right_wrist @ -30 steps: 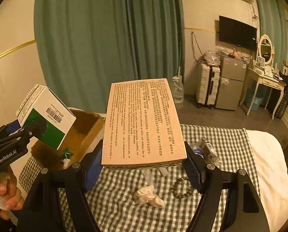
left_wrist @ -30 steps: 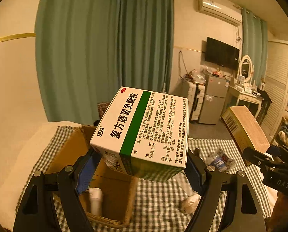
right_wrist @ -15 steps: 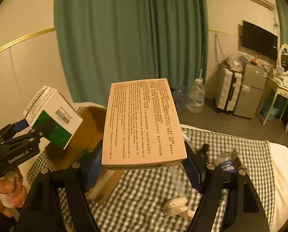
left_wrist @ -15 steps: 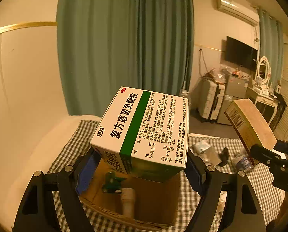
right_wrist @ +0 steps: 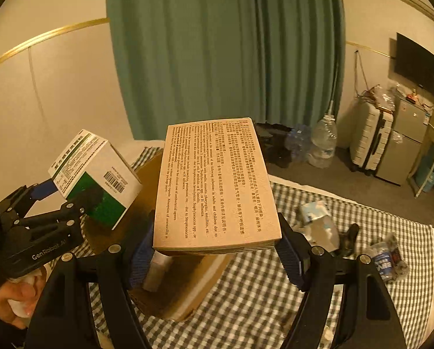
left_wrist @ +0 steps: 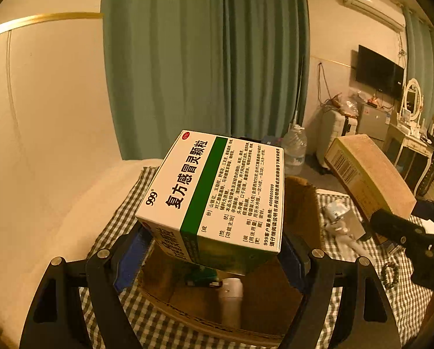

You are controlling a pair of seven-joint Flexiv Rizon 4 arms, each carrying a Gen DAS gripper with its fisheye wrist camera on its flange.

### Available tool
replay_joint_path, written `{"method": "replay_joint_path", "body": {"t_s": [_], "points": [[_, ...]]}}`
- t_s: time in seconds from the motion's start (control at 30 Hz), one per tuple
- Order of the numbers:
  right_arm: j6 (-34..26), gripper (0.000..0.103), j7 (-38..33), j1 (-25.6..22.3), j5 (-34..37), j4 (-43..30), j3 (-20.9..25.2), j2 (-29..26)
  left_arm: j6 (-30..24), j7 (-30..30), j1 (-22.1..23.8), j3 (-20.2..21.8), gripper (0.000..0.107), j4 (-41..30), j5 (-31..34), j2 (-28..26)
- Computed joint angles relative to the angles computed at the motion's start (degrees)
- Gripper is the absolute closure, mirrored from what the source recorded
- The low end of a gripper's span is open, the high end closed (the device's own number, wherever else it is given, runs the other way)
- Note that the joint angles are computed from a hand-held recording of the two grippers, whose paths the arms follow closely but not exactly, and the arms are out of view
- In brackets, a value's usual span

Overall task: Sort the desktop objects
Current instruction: 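Lift and carry both boxes over the cardboard box with both grippers, then open both grippers to drop the two boxes into the cardboard box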

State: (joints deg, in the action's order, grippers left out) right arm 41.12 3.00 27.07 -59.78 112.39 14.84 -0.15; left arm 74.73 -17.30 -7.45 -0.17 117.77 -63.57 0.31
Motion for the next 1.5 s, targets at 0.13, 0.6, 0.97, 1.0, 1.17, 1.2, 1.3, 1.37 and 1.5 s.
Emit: {"method": "replay_joint_path", "body": {"t_s": [0.13,0.6,0.97,1.0,1.17,1.2,1.3,1.37,1.5], "points": [[1.77,0.028,-1.18,0.25,0.49,-1.69,-0.93,-2.96,-0.88,-2.02,1.07,0.02,0.024,-1.1,2.66,-1.96],[8.29,0.028,-8.2,0.07,5.81,-6.83,-5.77,-11.33,-5.83,-12.52,5.8,-1.25,0.024,-6.51,18.45,-8.55],[9.15,0.029,-17.82,0.81,16.9,-10.11,-7.21,-16.29,-11.89,-24.36,7.91,-0.53,0.024,-11.18,34.72,-12.16],[8.66,0.029,-18.47,0.87,18.07,-10.4,-7.18,-16.53,-12.05,-24.52,8.09,-0.65,0.024,-11.24,35.14,-12.15],[8.1,0.029,-19.49,1.57,18.63,-10.69,-7.71,-16.69,-13.19,-25.77,8.6,-0.93,0.024,-11.63,36.04,-11.99],[7.57,0.029,-19.9,1.71,18.99,-11.11,-7.69,-16.79,-13.53,-26.2,8.62,-0.85,0.024,-11.71,36.35,-11.81],[7.1,0.028,-20.4,1.97,19.1,-11.28,-7.71,-16.49,-14.36,-27.78,8.59,-0.78,0.022,-12.89,37.29,-12.04],[6.92,0.026,-20.09,2.34,17.94,-11.12,-7.85,-15.91,-14.89,-27.8,8.87,-0.86,0.021,-13.06,36.92,-11.68],[6.93,0.018,-17.45,2.97,13.0,-10.01,-8.27,-14.1,-13.91,-25.61,9.19,-1.26,0.017,-12.12,33.92,-10.03]]}}
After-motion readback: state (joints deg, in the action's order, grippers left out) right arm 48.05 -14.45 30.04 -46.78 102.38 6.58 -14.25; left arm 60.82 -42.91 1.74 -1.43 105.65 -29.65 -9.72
